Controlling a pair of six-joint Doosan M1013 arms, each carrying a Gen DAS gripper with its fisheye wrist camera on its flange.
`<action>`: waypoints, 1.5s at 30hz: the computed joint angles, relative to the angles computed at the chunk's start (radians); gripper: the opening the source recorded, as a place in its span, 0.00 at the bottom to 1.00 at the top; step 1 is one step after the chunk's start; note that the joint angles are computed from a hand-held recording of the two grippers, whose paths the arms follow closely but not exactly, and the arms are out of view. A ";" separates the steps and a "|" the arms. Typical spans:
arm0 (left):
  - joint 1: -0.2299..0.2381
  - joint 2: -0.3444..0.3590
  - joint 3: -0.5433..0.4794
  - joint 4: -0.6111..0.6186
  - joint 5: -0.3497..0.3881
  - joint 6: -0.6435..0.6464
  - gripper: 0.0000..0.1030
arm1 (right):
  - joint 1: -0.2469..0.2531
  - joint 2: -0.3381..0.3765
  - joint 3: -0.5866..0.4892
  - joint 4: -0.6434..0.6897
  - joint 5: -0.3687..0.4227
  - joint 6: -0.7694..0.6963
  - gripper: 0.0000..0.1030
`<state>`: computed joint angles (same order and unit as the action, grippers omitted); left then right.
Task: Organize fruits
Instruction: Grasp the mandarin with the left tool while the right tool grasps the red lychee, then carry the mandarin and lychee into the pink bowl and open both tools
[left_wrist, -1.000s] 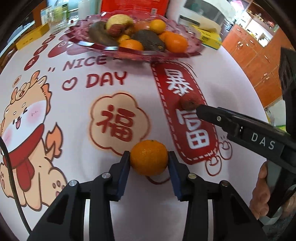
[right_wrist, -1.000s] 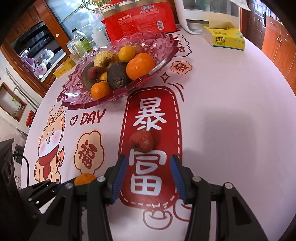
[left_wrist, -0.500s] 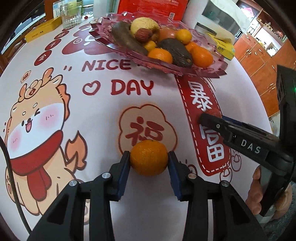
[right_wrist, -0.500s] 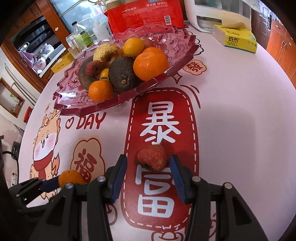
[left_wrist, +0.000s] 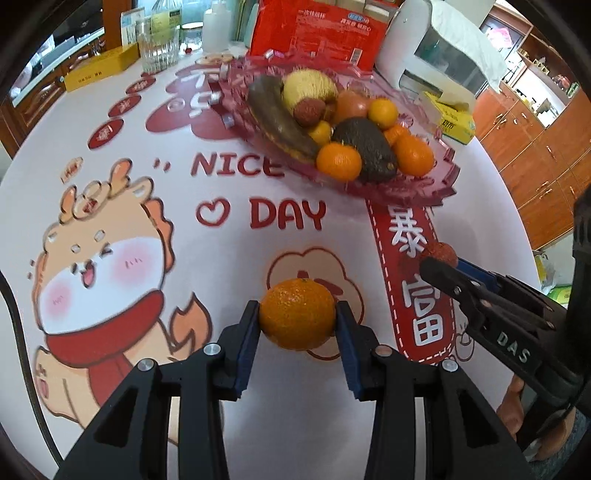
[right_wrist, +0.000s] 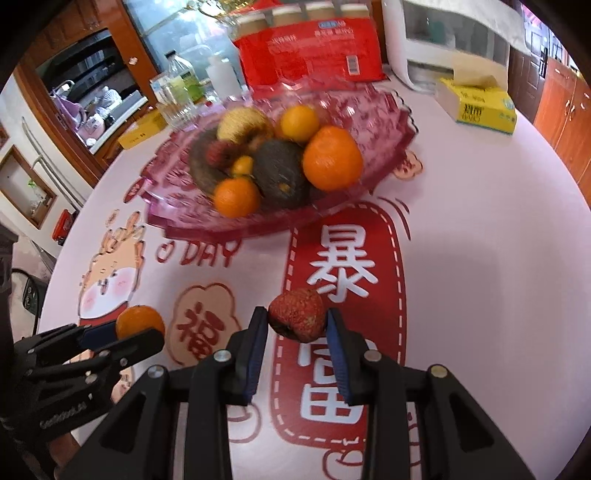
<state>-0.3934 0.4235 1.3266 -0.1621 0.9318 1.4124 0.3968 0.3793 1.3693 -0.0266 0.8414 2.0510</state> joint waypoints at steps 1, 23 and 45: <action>0.000 -0.003 -0.006 0.002 0.000 0.000 0.38 | 0.002 -0.005 -0.001 -0.003 -0.005 -0.002 0.32; 0.017 0.038 -0.317 0.093 0.007 0.099 0.38 | 0.014 -0.017 -0.213 -0.168 -0.083 -0.066 0.32; 0.035 0.283 -0.584 -0.002 0.205 0.136 0.38 | -0.059 0.171 -0.361 -0.005 0.108 -0.058 0.32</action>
<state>-0.3586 0.7061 0.7428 -0.1637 1.1370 1.5481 0.3381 0.5499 1.0082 -0.0320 0.9497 1.9935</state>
